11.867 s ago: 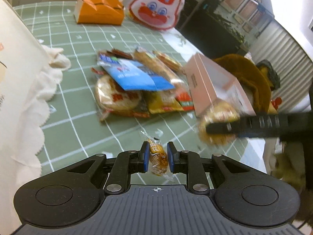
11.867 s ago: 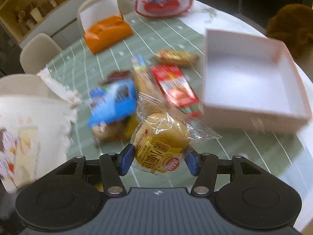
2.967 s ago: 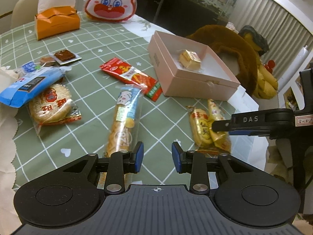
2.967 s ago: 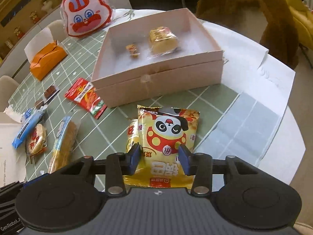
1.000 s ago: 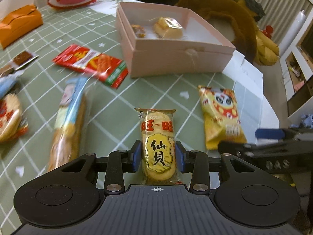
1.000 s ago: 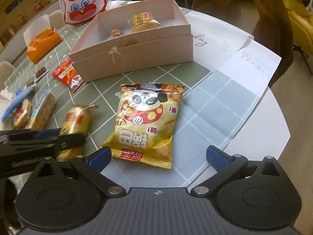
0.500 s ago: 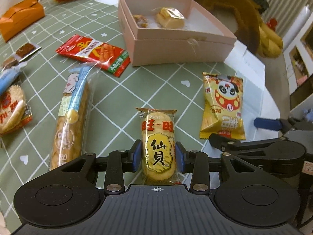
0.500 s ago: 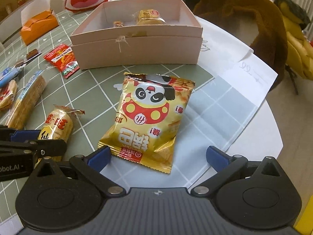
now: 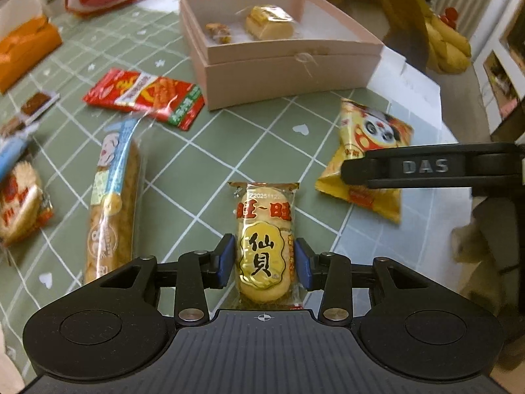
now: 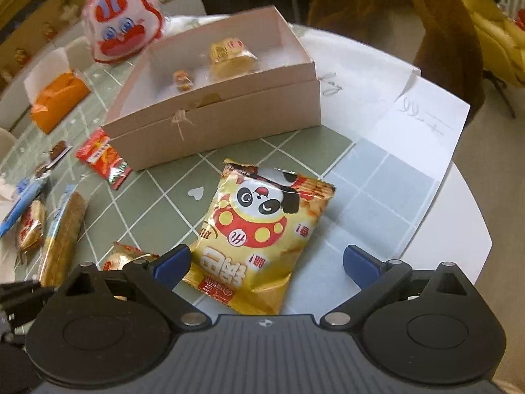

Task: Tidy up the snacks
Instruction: 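Hold the rice cracker in the left tool while the right tool lifts the panda bag, then drop the panda bag into the pink box with the right tool while the left drops the cracker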

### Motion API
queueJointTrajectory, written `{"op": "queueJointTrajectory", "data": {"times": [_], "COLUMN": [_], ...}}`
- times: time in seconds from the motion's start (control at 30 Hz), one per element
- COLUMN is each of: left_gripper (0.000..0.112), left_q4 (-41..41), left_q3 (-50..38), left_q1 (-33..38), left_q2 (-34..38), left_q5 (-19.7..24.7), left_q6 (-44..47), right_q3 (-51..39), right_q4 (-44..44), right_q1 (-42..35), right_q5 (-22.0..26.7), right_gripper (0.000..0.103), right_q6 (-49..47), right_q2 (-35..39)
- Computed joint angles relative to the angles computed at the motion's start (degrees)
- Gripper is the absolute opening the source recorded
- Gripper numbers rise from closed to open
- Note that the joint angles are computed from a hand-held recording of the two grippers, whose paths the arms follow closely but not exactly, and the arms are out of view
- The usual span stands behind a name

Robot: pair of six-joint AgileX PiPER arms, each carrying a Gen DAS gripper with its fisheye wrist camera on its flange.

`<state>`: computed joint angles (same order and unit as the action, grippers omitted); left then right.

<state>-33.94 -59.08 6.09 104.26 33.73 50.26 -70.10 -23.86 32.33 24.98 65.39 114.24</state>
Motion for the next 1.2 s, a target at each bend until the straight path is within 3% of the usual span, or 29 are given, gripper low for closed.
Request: {"op": "queueJointTrajectory", "data": {"times": [0.07, 0.2, 0.27, 0.33, 0.47, 0.57, 0.67, 0.87, 1.0, 1.1, 1.2], "left_gripper": [0.044, 0.043, 0.040, 0.039, 0.039, 0.039, 0.039, 0.040, 0.040, 0.040, 0.039], "left_q4": [-2.4, -8.0, -10.0, -9.2, -15.8, -13.8, -7.0, 1.8, -0.1, 0.8, 0.0], "left_q3": [-0.7, 2.1, 3.8, 3.8, 4.4, -3.5, -16.1, -43.8, -46.6, -50.5, -56.8], "left_q1": [1.2, 1.9, 1.9, 1.9, 3.6, 3.0, 1.2, -0.8, -0.9, -1.2, -1.0], "left_q2": [0.7, -0.1, -0.9, -1.3, -8.0, -11.7, -11.5, -3.8, 1.8, 10.1, 19.8], "left_q5": [1.4, -0.9, -2.5, -2.3, -0.6, 2.7, 5.2, 17.0, 14.8, 18.3, 21.6], "left_q6": [0.7, 6.1, 7.4, 5.6, 11.7, 10.9, 2.4, -10.0, -12.5, -15.8, -18.6], "right_q3": [-2.9, -9.4, -11.0, -8.4, -2.5, -4.0, -13.8, -39.5, -48.1, -54.9, -65.3], "right_q4": [0.7, -2.3, -6.3, -5.0, -0.8, 1.0, 4.6, 9.1, 12.1, 15.4, 17.2], "right_q1": [0.4, 2.0, 4.0, 4.3, 2.0, -1.4, -4.9, -8.0, -9.4, -10.8, -11.5], "right_q5": [1.7, 6.2, 9.8, 8.0, 3.8, 3.8, 8.2, 19.3, 20.5, 23.4, 29.9], "right_gripper": [0.100, 0.098, 0.077, 0.063, 0.058, 0.058, 0.058, 0.058, 0.058, 0.058, 0.058], "right_q6": [1.1, 2.0, 2.7, -2.0, -12.0, -19.9, -29.3, -40.4, -41.3, -41.4, -42.2], "right_q2": [1.6, 5.6, 6.5, 4.1, -4.0, -10.2, -12.2, -7.5, -2.4, 4.1, 13.6]}}
